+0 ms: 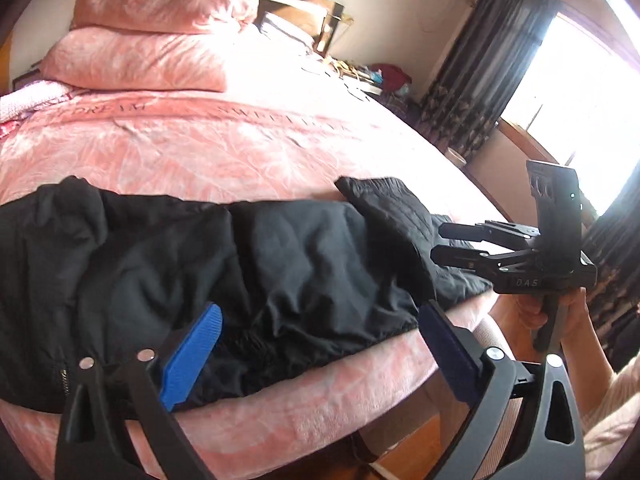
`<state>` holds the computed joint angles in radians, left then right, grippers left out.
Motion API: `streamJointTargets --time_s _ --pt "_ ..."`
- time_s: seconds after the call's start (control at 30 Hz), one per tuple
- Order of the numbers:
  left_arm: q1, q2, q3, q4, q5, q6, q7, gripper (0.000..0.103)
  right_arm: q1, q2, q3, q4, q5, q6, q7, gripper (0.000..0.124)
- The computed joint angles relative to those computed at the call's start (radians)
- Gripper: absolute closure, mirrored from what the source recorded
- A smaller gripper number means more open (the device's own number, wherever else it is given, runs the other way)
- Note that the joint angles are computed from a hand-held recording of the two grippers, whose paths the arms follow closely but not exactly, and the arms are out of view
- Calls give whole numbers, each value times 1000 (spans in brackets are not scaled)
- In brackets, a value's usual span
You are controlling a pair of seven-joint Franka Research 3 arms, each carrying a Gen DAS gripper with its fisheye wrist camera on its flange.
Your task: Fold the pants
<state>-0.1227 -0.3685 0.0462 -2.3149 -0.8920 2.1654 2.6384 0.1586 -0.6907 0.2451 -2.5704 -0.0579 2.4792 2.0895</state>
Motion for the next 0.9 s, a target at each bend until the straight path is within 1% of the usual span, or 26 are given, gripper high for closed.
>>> streamJointTargets --time_s 0.07,0.1,0.13,0.17,0.23,0.33,0.37,0.4,0.43,0.47,0.5,0.57,0.6,0.67,0.77,0.9 --pt "1 4 -55 -9 41 127 -60 4 -121 86 102 92 -124 -115 116 57" --pt "-5 13 -76 -14 65 190 -85 4 -157 130 135 132 -183 -167 168 57" --pt "-11 27 -94 -17 98 246 -121 4 -182 177 155 167 -231 -196 213 57" --pt "-17 46 -103 -11 128 271 -159 4 -189 216 157 192 -251 -211 241 57" --pt "-39 87 -92 10 143 259 -202 4 -182 282 129 226 -247 -217 272 57" --pt "-47 129 -97 24 173 252 -270 4 -182 362 117 281 -289 -295 345 62" --pt "-49 136 -95 24 171 251 -276 4 -175 382 117 297 -303 -321 367 70" --pt "-51 140 -93 23 161 251 -276 4 -167 391 103 300 -306 -328 370 74" --pt "-51 140 -92 19 153 255 -275 5 -153 389 87 295 -297 -326 367 74" --pt "-52 141 -93 15 146 262 -276 5 -141 397 73 298 -295 -329 365 77" --pt "-52 142 -97 14 149 271 -284 5 -129 397 59 296 -297 -330 363 91" --pt "-46 148 -118 8 205 308 -335 5 -103 400 36 302 -301 -331 361 109" --pt "-46 153 -124 8 233 321 -358 5 -92 395 28 303 -313 -335 368 113" --pt "-48 165 -126 13 260 334 -393 6 -67 378 6 297 -323 -335 377 116" --pt "-49 185 -127 25 273 347 -442 6 -32 314 -34 253 -315 -300 407 117" --pt "-48 202 -140 33 321 378 -504 7 -31 169 -46 162 -307 -245 456 118"
